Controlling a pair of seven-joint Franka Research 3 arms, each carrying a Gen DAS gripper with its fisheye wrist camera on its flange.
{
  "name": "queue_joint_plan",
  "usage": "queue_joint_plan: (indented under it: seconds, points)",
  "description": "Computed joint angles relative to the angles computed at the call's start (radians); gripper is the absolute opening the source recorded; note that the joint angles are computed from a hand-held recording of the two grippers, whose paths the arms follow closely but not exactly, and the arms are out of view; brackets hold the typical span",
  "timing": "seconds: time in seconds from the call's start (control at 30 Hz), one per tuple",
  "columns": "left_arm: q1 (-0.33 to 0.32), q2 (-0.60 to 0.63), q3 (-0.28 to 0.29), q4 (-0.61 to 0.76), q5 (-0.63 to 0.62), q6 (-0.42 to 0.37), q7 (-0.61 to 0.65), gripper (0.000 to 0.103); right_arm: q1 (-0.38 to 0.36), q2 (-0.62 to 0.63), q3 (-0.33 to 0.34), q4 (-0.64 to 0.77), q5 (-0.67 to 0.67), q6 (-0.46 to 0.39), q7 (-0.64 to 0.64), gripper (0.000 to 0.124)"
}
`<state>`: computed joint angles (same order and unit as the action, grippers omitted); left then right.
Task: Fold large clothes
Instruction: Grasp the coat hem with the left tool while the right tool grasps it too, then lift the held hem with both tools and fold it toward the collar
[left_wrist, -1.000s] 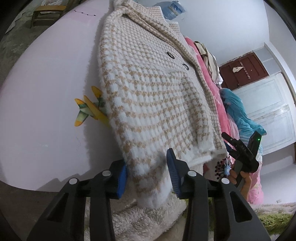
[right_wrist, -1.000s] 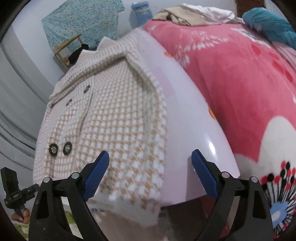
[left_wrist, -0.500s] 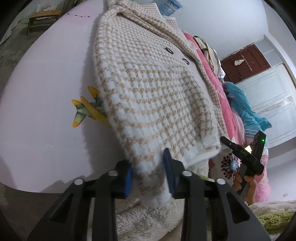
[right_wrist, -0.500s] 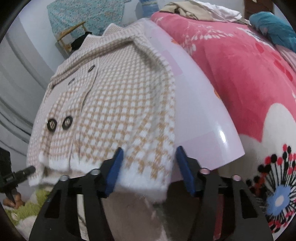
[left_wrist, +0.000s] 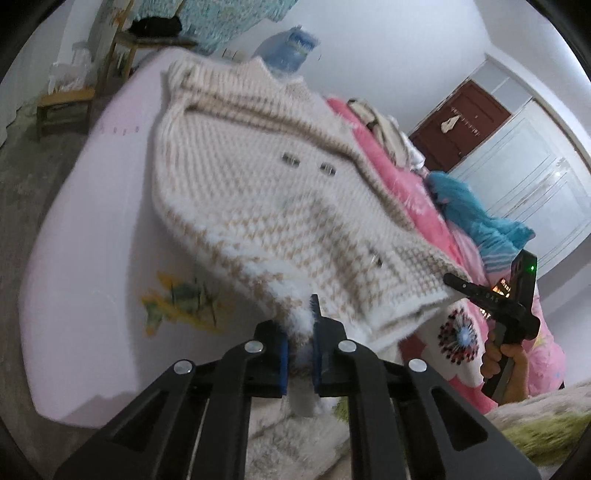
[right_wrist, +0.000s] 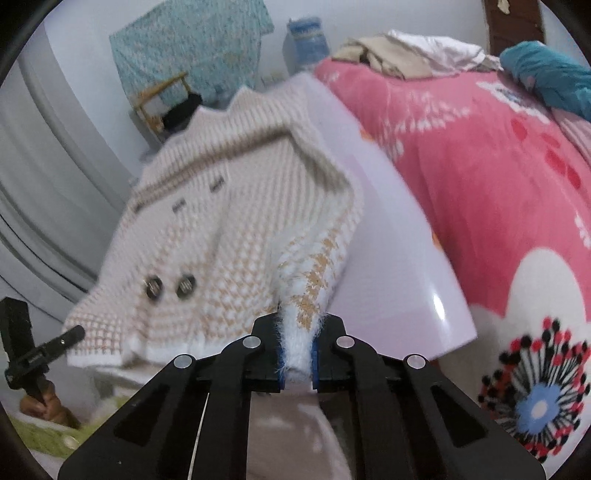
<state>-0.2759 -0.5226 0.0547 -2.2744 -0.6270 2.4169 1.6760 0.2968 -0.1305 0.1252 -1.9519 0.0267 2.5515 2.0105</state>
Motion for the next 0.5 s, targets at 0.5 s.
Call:
queue_joint_plan:
  seconds: [0.5]
  points:
    - [0.067, 0.249, 0.012, 0.278, -0.147, 0.079, 0.129, 0.008, 0.027, 0.288, -0.047, 0.408, 0.016, 0.036, -0.053, 0.007]
